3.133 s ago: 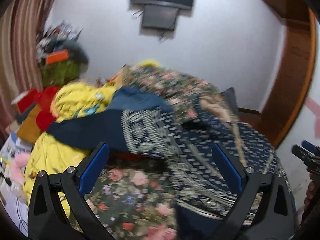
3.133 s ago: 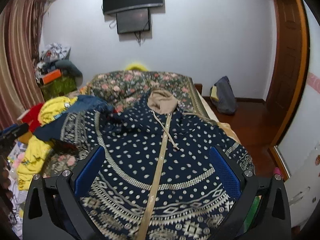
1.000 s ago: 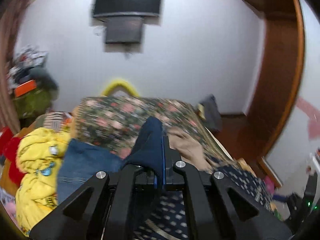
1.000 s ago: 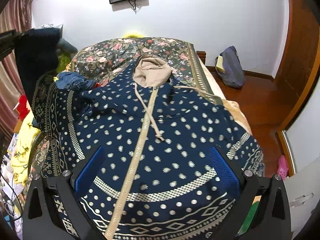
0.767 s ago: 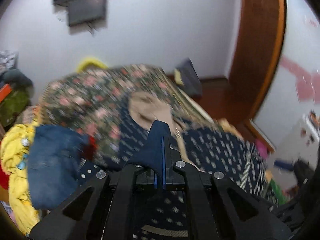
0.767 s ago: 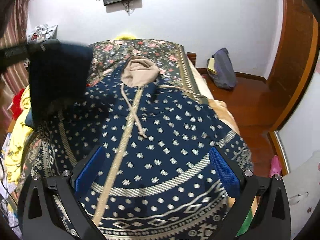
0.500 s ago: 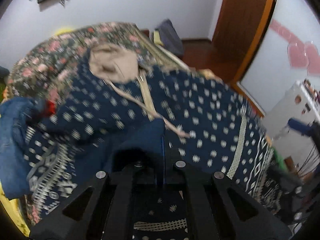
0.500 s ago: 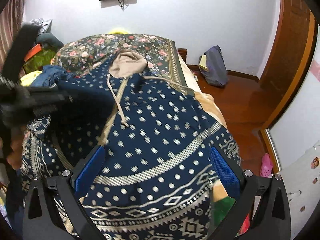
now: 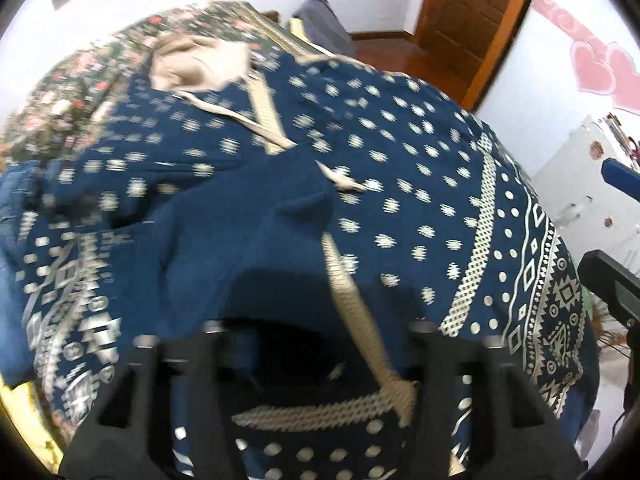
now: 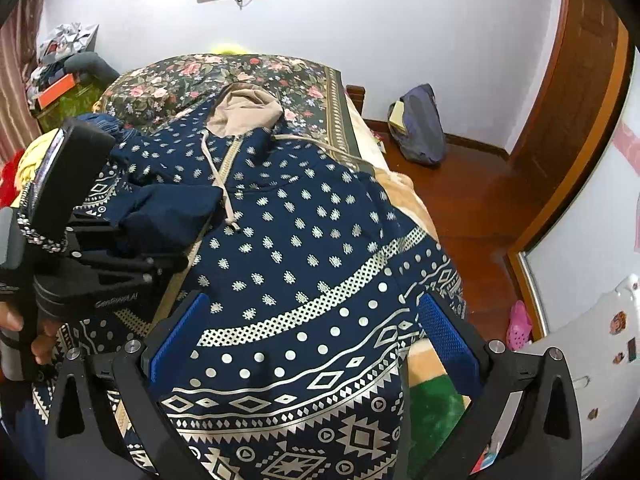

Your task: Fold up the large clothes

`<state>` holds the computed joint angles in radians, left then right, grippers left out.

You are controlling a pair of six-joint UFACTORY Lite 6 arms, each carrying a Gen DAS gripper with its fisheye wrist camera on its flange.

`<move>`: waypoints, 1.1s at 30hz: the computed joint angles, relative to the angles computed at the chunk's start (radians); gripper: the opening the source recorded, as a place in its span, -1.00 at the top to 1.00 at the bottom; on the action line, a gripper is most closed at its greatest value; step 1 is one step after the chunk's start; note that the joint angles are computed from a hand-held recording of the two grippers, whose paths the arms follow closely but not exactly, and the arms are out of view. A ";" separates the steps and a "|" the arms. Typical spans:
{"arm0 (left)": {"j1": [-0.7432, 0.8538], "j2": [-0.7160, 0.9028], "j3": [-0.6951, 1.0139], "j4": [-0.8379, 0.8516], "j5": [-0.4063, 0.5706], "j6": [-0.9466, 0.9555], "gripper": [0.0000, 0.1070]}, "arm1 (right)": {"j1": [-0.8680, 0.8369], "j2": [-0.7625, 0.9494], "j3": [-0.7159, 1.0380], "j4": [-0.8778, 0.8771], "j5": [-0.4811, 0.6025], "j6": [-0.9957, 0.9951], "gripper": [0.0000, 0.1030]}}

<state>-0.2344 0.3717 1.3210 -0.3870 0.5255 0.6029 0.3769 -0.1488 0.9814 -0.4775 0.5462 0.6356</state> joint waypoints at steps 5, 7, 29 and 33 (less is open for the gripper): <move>0.103 -0.128 -0.061 -0.076 0.079 0.097 -0.19 | 0.066 0.011 0.060 -0.053 0.042 0.046 -1.00; 0.180 -0.181 -0.077 -0.120 0.112 0.157 -0.29 | 0.092 0.030 0.093 -0.071 0.054 0.058 -1.00; 0.691 0.088 0.054 -0.294 0.076 0.491 -0.57 | 0.304 0.785 0.823 0.148 0.144 -0.231 -0.99; 0.689 0.127 0.043 -0.323 0.057 0.527 -0.57 | 0.324 0.955 1.003 0.162 0.196 -0.270 -0.95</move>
<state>0.4542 0.4985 1.3642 -0.7102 0.5828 1.1301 0.7005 0.8058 1.9847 -0.3157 0.7424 0.3655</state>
